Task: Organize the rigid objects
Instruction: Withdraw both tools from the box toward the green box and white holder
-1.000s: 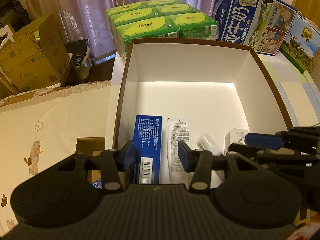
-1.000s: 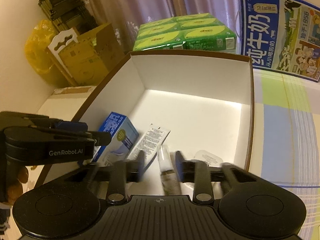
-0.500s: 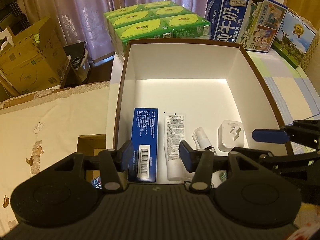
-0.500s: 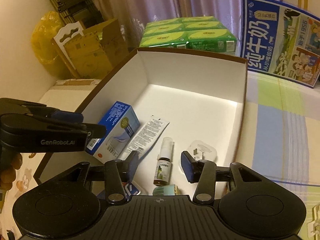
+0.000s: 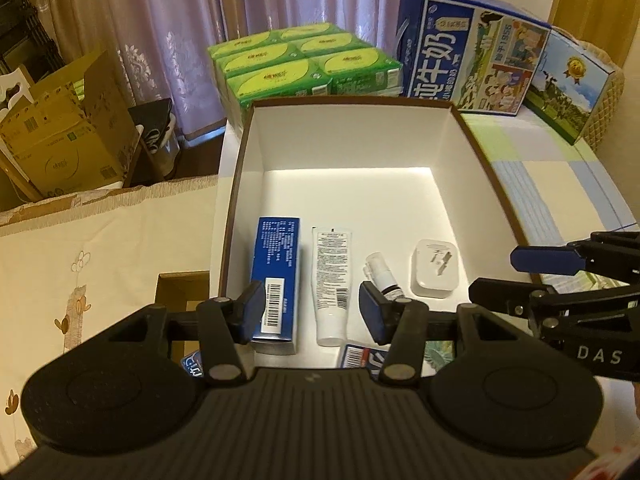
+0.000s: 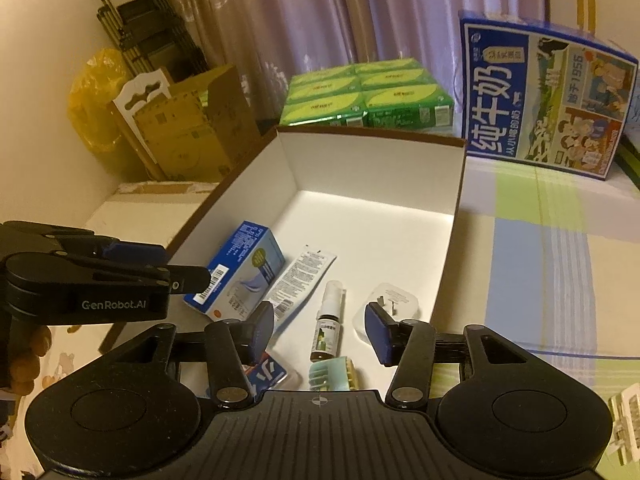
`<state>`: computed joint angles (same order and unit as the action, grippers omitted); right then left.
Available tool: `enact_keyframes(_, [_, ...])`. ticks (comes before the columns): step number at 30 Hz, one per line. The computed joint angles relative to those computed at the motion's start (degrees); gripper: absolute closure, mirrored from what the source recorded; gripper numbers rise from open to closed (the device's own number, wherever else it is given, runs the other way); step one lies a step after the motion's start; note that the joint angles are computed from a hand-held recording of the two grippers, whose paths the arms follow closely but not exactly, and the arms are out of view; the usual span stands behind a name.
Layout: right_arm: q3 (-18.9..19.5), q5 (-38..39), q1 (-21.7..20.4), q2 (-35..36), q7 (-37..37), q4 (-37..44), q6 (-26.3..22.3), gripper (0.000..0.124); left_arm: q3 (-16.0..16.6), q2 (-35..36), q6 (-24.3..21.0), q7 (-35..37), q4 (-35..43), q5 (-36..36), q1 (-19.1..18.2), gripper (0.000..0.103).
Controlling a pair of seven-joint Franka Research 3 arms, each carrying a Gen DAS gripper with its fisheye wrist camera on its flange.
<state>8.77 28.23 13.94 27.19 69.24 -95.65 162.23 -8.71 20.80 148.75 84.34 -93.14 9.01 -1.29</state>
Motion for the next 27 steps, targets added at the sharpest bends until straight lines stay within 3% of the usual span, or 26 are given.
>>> enact_keyframes(11, [4.0,11.1,-4.2,-8.2,-8.7,-10.7,6.1,0.061,-0.7,-7.1,4.9,-2.0,-8.5,-0.1,-1.2,0.054])
enact_keyframes(18, [6.1,27.2,-7.1,-15.5,-23.2,-18.8,8.2,0.059,-1.7,-12.7,7.8,-3.6,-15.5,-1.6,-2.7,0.050])
enact_keyframes(27, [-0.1,37.4,-5.1,-25.1,-33.5,-29.7,6.4,0.058,-3.9,-16.8,10.1,-0.8,-21.2,-8.6,-6.3,0.050])
